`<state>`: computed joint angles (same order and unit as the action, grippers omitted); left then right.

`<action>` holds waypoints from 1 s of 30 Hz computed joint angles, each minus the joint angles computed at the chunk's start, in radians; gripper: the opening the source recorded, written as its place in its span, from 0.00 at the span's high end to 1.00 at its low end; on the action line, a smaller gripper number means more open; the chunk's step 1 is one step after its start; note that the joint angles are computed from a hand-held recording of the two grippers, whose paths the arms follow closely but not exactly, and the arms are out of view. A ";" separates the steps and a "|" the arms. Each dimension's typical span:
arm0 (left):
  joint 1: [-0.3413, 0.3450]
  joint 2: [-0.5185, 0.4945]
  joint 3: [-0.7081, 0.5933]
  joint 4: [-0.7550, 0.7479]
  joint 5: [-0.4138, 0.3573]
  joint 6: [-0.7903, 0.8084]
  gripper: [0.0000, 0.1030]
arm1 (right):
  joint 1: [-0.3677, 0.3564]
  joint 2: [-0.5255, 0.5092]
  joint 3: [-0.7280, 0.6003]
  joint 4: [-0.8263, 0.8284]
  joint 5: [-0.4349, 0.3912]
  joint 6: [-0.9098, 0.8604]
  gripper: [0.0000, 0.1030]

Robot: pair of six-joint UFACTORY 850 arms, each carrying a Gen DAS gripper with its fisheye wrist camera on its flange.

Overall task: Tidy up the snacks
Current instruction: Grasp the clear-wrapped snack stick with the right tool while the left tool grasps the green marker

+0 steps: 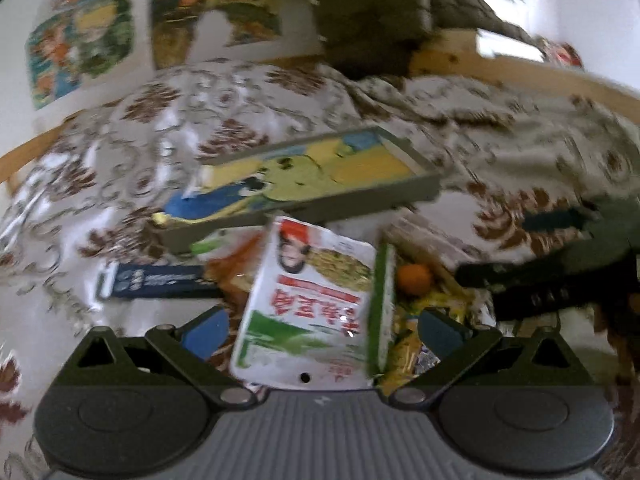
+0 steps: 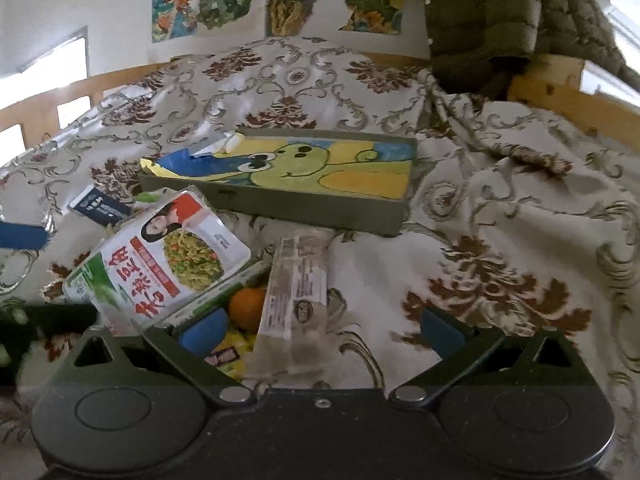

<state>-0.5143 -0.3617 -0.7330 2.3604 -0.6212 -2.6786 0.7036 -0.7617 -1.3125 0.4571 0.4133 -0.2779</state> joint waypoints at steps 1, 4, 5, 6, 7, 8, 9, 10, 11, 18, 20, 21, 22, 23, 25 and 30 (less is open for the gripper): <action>0.002 -0.013 -0.009 0.016 0.003 0.007 0.00 | -0.007 -0.009 -0.012 -0.049 -0.010 0.044 0.01; 0.016 -0.037 -0.027 0.102 0.024 -0.028 0.00 | -0.018 -0.037 -0.048 -0.161 -0.027 0.132 0.09; 0.023 -0.044 -0.034 0.125 0.038 -0.042 0.00 | -0.018 -0.045 -0.059 -0.181 -0.035 0.140 0.12; 0.030 -0.052 -0.043 0.152 0.052 -0.056 0.00 | -0.020 -0.051 -0.067 -0.211 -0.041 0.156 0.13; 0.035 -0.058 -0.048 0.172 0.059 -0.065 0.00 | -0.021 -0.055 -0.070 -0.237 -0.045 0.171 0.17; 0.039 -0.062 -0.053 0.188 0.066 -0.066 0.01 | -0.021 -0.058 -0.075 -0.256 -0.051 0.180 0.21; 0.042 -0.066 -0.057 0.210 0.072 -0.067 0.02 | -0.021 -0.060 -0.077 -0.260 -0.054 0.178 0.22; 0.045 -0.069 -0.060 0.231 0.077 -0.069 0.04 | -0.020 -0.061 -0.077 -0.253 -0.055 0.168 0.24; 0.049 -0.070 -0.063 0.257 0.085 -0.074 0.05 | -0.021 -0.061 -0.078 -0.248 -0.056 0.162 0.28; 0.060 -0.104 -0.122 0.311 0.175 -0.111 0.13 | -0.033 -0.059 -0.084 -0.235 -0.087 0.189 0.57; 0.063 -0.113 -0.139 0.312 0.200 -0.122 0.20 | -0.035 -0.056 -0.083 -0.220 -0.086 0.180 0.60; 0.062 -0.117 -0.145 0.307 0.204 -0.120 0.21 | -0.038 -0.055 -0.083 -0.230 -0.087 0.197 0.60; 0.058 -0.122 -0.153 0.275 0.209 -0.087 0.26 | -0.040 -0.054 -0.081 -0.240 -0.087 0.215 0.60; 0.057 -0.125 -0.159 0.267 0.216 -0.071 0.34 | -0.041 -0.054 -0.081 -0.246 -0.088 0.226 0.60; 0.060 -0.134 -0.180 0.268 0.261 -0.068 0.47 | -0.046 -0.053 -0.083 -0.262 -0.091 0.247 0.60; 0.074 -0.160 -0.228 0.249 0.341 -0.119 0.61 | -0.049 -0.053 -0.082 -0.280 -0.093 0.265 0.60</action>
